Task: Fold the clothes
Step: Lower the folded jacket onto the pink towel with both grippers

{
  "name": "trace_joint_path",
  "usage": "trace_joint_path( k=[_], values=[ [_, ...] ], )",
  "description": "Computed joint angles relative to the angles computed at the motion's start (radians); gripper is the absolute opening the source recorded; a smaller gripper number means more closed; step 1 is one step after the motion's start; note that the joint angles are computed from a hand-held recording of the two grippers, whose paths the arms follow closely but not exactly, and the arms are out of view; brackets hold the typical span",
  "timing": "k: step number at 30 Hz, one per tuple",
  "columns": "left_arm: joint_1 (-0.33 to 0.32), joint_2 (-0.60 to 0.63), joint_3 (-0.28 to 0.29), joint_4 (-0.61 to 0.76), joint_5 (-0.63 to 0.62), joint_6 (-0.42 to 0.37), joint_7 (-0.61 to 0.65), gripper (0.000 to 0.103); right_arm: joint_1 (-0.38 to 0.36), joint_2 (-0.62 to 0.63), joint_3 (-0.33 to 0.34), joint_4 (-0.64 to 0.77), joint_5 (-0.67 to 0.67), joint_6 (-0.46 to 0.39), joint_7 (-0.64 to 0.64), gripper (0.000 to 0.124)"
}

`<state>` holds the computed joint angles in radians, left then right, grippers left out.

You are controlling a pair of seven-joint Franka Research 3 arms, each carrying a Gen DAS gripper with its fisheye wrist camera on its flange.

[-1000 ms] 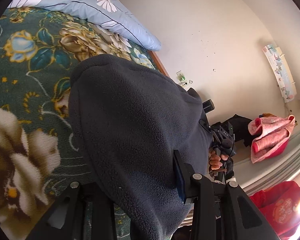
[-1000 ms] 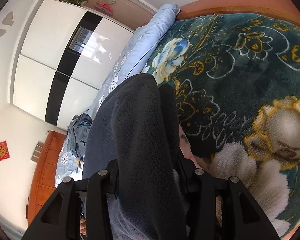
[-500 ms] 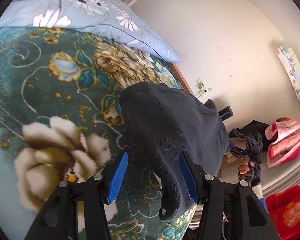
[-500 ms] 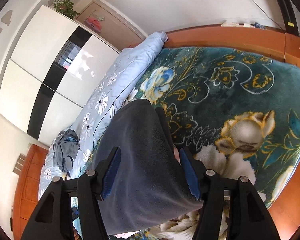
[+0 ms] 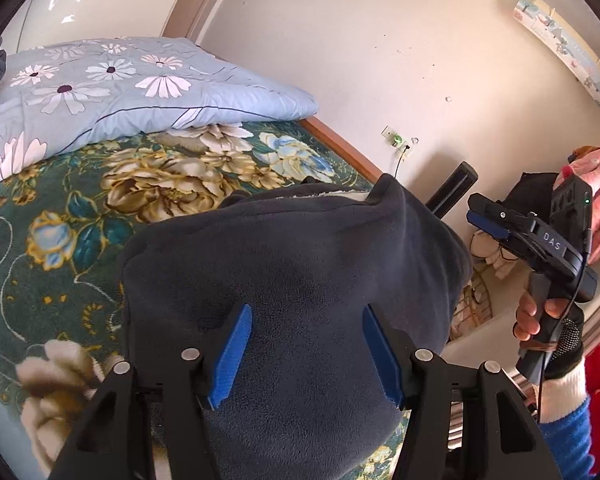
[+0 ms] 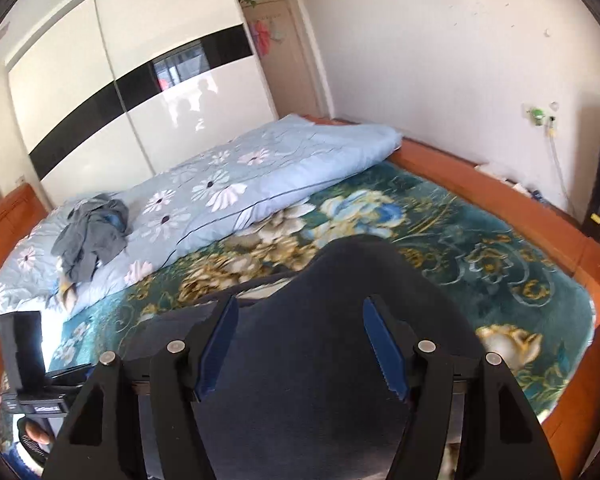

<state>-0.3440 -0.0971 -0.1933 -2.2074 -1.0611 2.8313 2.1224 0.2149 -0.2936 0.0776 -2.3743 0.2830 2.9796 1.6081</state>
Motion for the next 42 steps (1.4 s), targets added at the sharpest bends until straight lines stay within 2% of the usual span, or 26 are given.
trace_joint_path(
  k=[2,6,9,11,15,19,22,25,28,32,34,36,39,42],
  values=[
    [0.001,0.000,0.000,-0.006,0.005,0.008,0.008,0.063,-0.010,0.053,0.022,0.027,-0.030,-0.004,0.014,0.066],
    [0.005,0.012,-0.003,-0.007,0.052,0.011,-0.013,0.065,0.013,0.149,0.008,0.080,-0.007,-0.037,0.038,0.066],
    [0.008,0.033,-0.012,-0.001,0.091,0.024,-0.037,0.066,0.023,0.182,0.001,0.076,0.008,-0.012,0.061,0.067],
    [0.010,0.044,-0.018,0.005,0.104,0.031,-0.046,0.068,0.022,0.188,0.003,0.071,-0.007,0.005,0.081,0.067],
    [0.014,0.037,-0.027,0.000,0.145,0.037,-0.079,0.070,-0.005,0.166,0.026,0.066,-0.111,-0.014,0.196,0.067],
    [-0.006,-0.030,-0.009,-0.051,0.095,0.044,-0.047,0.070,-0.007,0.099,0.049,0.015,-0.149,0.017,0.276,0.067],
    [-0.033,-0.095,0.010,-0.124,0.097,0.081,-0.063,0.070,-0.047,0.032,0.119,-0.049,-0.213,0.038,0.370,0.067],
    [-0.048,-0.152,0.012,-0.210,0.168,0.128,-0.130,0.071,-0.116,-0.033,0.226,-0.109,-0.300,0.034,0.497,0.067],
    [-0.050,-0.204,0.006,-0.290,0.249,0.151,-0.211,0.078,-0.096,-0.073,0.264,-0.168,-0.309,0.048,0.551,0.067],
    [-0.092,-0.255,0.046,-0.364,0.287,0.151,-0.258,0.087,-0.162,-0.123,0.391,-0.205,-0.393,0.032,0.661,0.067],
    [-0.109,-0.281,0.060,-0.400,0.310,0.166,-0.288,0.092,-0.164,-0.146,0.414,-0.218,-0.412,0.022,0.703,0.067],
    [-0.117,-0.305,0.063,-0.436,0.341,0.198,-0.323,0.102,-0.168,-0.171,0.434,-0.234,-0.422,0.018,0.752,0.067],
    [-0.115,-0.333,0.058,-0.483,0.386,0.240,-0.377,0.103,-0.179,-0.198,0.470,-0.248,-0.444,-0.019,0.816,0.067],
    [-0.087,-0.354,0.038,-0.515,0.445,0.245,-0.437,0.103,-0.173,-0.216,0.494,-0.261,-0.474,-0.053,0.880,0.067]
  ],
)
